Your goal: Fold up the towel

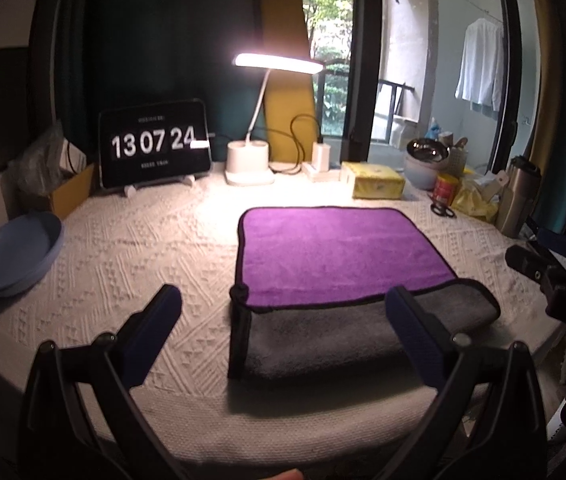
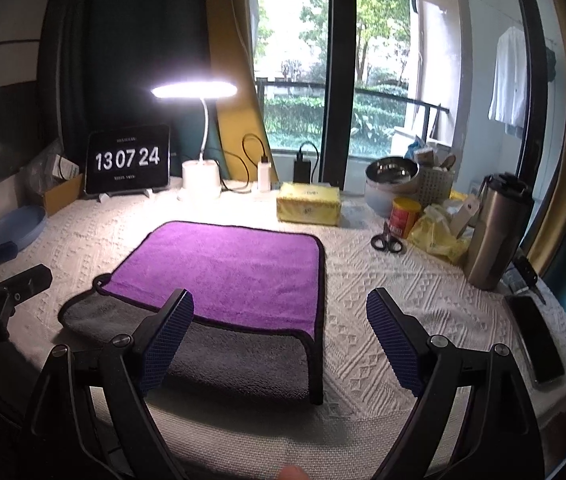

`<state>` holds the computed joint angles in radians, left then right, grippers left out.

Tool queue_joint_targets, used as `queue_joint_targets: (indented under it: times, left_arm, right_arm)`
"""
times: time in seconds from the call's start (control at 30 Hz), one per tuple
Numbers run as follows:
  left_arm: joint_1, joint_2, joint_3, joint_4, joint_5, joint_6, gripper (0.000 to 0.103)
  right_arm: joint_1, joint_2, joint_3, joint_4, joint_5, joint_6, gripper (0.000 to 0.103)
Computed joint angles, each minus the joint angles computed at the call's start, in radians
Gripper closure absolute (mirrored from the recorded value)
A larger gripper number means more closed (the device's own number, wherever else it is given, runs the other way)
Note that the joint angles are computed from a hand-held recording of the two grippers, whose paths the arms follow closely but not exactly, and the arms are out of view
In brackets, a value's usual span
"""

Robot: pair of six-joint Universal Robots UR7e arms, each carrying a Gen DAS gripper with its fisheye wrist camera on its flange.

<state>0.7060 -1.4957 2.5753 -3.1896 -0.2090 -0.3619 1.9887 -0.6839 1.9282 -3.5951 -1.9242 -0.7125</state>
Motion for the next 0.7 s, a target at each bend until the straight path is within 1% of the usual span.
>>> queue_joint_targets:
  times: [0.1,0.17,0.3,0.33,0.37,0.4,0.5,0.53,0.57,0.6,0.63,0.7]
  left_arm:
    - [0.062,0.015,-0.025,-0.014,-0.062,0.020,0.001]
    - [0.097,0.032,-0.041,-0.027,-0.091,0.035,0.001]
    - [0.156,0.049,-0.071,-0.008,-0.146,0.043,0.002]
    - [0.170,0.052,-0.077,-0.004,-0.159,0.044,0.004]
    - [0.186,0.055,-0.084,0.003,-0.176,0.043,0.010]
    - [0.200,0.056,-0.093,0.020,-0.188,0.039,0.013]
    - [0.236,0.054,-0.109,0.075,-0.227,0.010,0.017]
    - [0.248,0.049,-0.115,0.095,-0.246,-0.002,0.021]
    - [0.260,0.044,-0.119,0.110,-0.268,-0.014,0.028]
    - [0.271,0.040,-0.121,0.118,-0.287,-0.020,0.031]
    - [0.277,0.037,-0.125,0.138,-0.294,-0.031,0.036]
    - [0.281,0.040,-0.123,0.136,-0.287,-0.024,0.040]
  right_arm:
    - [-0.013,0.017,-0.027,0.040,-0.022,0.012,0.012]
    - [-0.023,0.027,-0.047,0.074,-0.031,0.027,0.013]
    - [-0.044,0.043,-0.083,0.153,-0.042,0.057,0.015]
    - [-0.049,0.045,-0.092,0.179,-0.043,0.070,0.018]
    - [-0.052,0.048,-0.099,0.201,-0.045,0.079,0.023]
    - [-0.057,0.052,-0.107,0.223,-0.048,0.087,0.027]
    - [-0.067,0.065,-0.129,0.277,-0.054,0.093,0.033]
    - [-0.069,0.071,-0.134,0.285,-0.060,0.090,0.034]
    - [-0.070,0.076,-0.140,0.295,-0.065,0.087,0.037]
    - [-0.071,0.080,-0.144,0.304,-0.068,0.087,0.040]
    - [-0.073,0.084,-0.149,0.309,-0.068,0.086,0.042]
    - [-0.075,0.090,-0.155,0.316,-0.069,0.085,0.048]
